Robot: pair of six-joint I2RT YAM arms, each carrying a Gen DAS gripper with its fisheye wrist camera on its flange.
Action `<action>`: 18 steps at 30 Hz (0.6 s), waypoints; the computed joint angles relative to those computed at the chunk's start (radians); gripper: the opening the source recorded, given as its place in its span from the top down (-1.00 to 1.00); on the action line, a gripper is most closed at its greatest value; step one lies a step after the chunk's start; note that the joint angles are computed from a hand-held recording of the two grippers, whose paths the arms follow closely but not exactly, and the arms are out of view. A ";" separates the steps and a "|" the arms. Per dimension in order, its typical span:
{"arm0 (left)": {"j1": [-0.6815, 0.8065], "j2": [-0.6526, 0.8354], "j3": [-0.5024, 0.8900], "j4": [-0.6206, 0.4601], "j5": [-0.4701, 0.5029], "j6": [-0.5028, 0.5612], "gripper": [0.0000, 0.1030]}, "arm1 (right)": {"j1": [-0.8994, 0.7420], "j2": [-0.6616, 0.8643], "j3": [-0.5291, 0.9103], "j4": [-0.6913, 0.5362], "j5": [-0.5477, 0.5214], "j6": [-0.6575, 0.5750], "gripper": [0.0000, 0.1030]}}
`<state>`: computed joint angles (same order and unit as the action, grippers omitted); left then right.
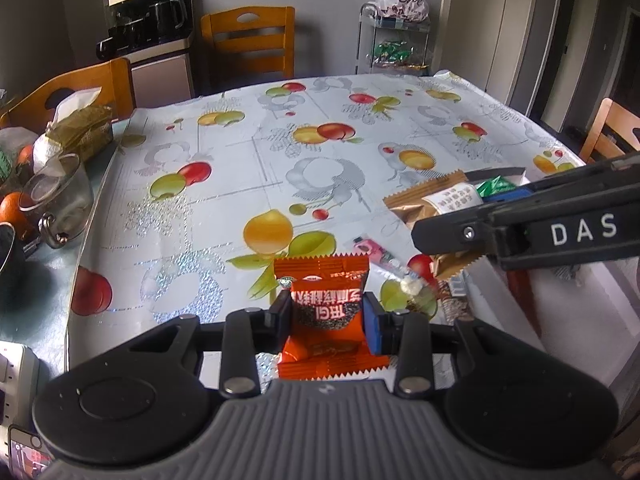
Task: Organize snacks
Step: 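Carry the orange packet and cookie packet over the white box with both grippers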
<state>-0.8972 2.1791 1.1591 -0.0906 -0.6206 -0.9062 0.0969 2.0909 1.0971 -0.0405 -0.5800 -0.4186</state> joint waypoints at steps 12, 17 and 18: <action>-0.019 0.015 0.089 -0.024 -0.009 0.042 0.33 | -0.066 -0.041 -0.012 -0.016 -0.050 -0.009 0.22; -0.021 0.026 0.124 -0.034 -0.001 0.064 0.33 | -0.090 -0.044 -0.008 -0.024 -0.061 -0.010 0.22; -0.023 0.027 0.128 -0.035 0.000 0.067 0.33 | -0.095 -0.045 -0.008 -0.025 -0.064 -0.011 0.22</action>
<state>-0.9197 2.2059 1.2872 -0.1258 -0.6208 -0.8393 0.0018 2.0463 1.0895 -0.0659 -0.6440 -0.4294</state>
